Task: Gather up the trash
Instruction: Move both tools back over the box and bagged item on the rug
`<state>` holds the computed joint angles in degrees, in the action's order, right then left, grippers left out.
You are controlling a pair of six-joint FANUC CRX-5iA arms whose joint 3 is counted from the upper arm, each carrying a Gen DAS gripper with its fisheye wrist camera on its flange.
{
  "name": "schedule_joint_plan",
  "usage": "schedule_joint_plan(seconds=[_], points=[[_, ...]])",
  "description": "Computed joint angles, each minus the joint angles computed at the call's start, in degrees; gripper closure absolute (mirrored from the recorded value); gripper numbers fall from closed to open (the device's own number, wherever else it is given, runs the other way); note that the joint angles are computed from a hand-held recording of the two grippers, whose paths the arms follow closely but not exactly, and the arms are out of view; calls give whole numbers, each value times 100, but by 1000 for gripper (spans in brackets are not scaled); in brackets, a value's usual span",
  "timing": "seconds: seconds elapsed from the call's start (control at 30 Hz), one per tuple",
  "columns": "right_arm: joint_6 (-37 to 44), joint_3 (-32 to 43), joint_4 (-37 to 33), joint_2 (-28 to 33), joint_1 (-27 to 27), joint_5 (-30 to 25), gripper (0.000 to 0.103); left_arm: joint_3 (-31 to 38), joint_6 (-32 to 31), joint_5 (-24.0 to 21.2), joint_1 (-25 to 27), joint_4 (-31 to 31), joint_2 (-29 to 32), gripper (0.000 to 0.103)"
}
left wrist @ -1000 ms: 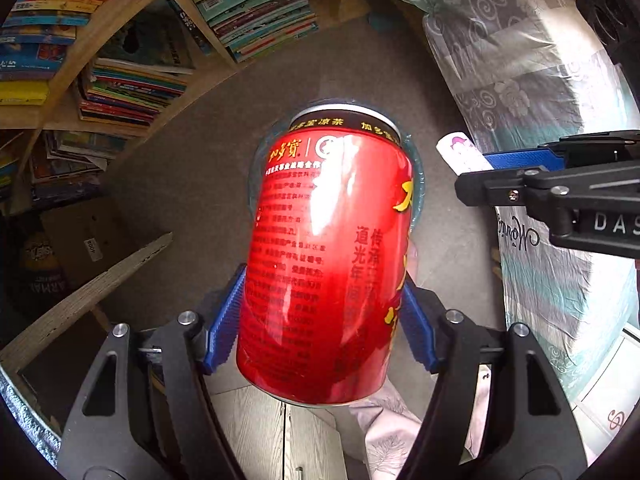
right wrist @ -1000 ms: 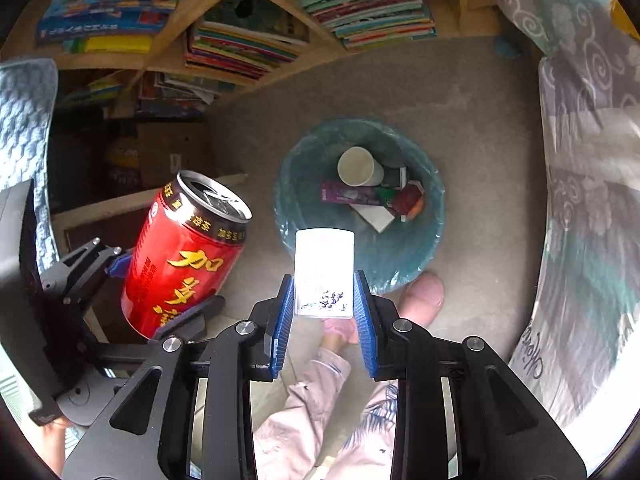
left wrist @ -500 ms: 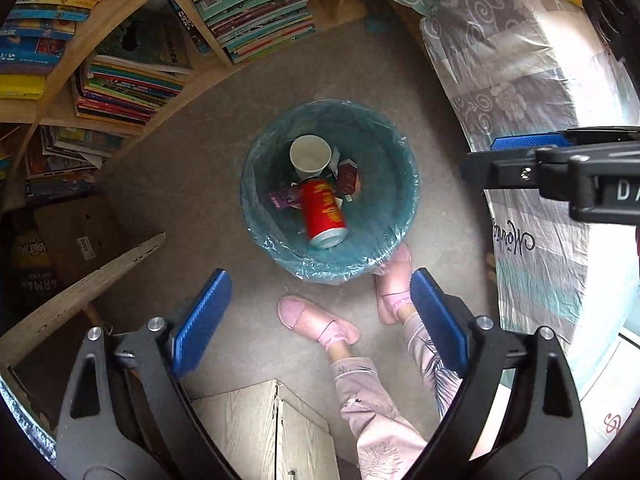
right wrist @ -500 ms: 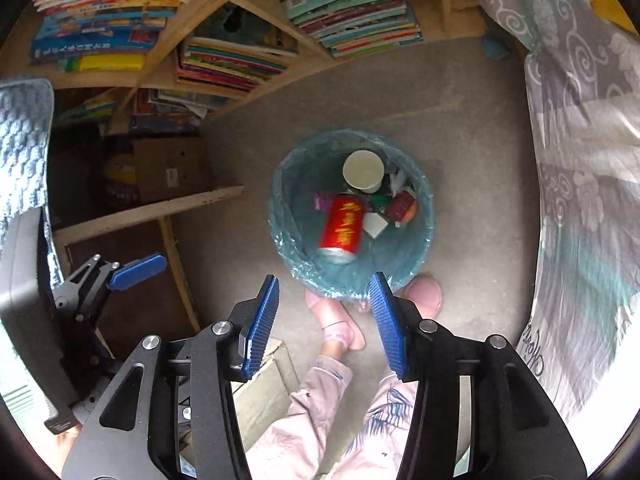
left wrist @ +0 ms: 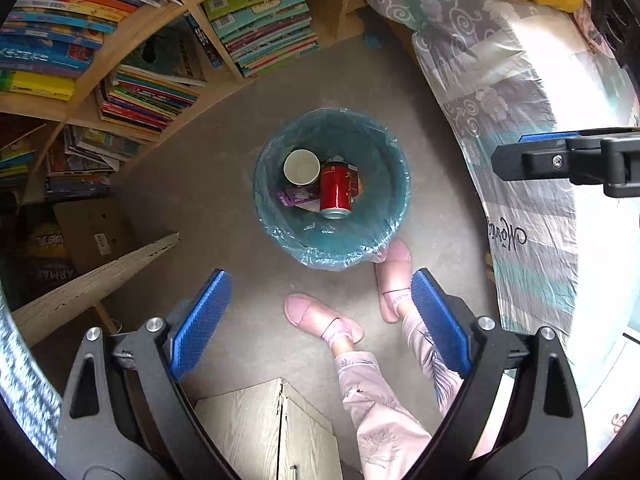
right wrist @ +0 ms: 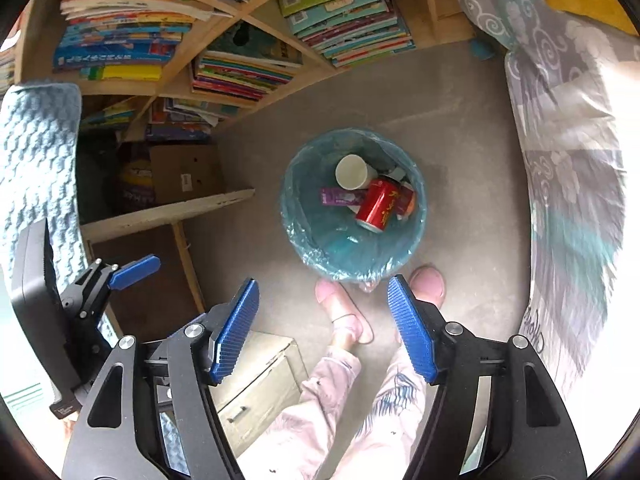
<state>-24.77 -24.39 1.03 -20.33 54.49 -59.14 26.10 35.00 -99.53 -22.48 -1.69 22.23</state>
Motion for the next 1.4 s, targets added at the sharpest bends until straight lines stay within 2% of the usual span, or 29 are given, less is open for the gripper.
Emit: schedule_joint_plan(seconds=[0.1, 0.17, 0.33, 0.5, 0.7, 0.83, 1.0, 1.17, 1.27, 1.33, 1.4], points=[[-196, 200, 140, -40, 155, -238, 33, 136, -45, -217, 65, 64, -85, 8], [-267, 361, 229, -29, 243, -433, 26, 218, -103, -380, 137, 190, -169, 7], [-369, 939, 483, 63, 453, -1056, 24, 398, -170, -555, 253, 310, -441, 7], [-207, 1739, 714, 306, 597, -1916, 22, 1076, 20, -1276, 493, 647, -328, 7], [27, 2518, 1107, 595, 822, -2678, 19, 1625, 85, -1379, 744, 833, -455, 7], [556, 3064, 1319, 864, 844, -3006, 19, 2168, 283, -1436, 1033, 1125, -380, 7], [1618, 3970, 1511, 1436, 709, -3438, 19, 3087, 558, -1553, 1431, 1413, -70, 7], [2475, 4741, 1653, 1942, 522, -3444, 19, 3861, 781, -1614, 1836, 1603, 200, 7], [3061, 5352, 1656, 2354, 367, -3481, 19, 4569, 970, -1746, 2152, 1719, 491, 7], [3532, 5841, 1610, 2678, 244, -3496, 19, 4770, 1026, -1737, 2324, 1737, 558, 7], [3947, 6399, 1553, 3045, 155, -3612, 19, 5394, 1168, -1916, 2522, 1745, 849, 7]])
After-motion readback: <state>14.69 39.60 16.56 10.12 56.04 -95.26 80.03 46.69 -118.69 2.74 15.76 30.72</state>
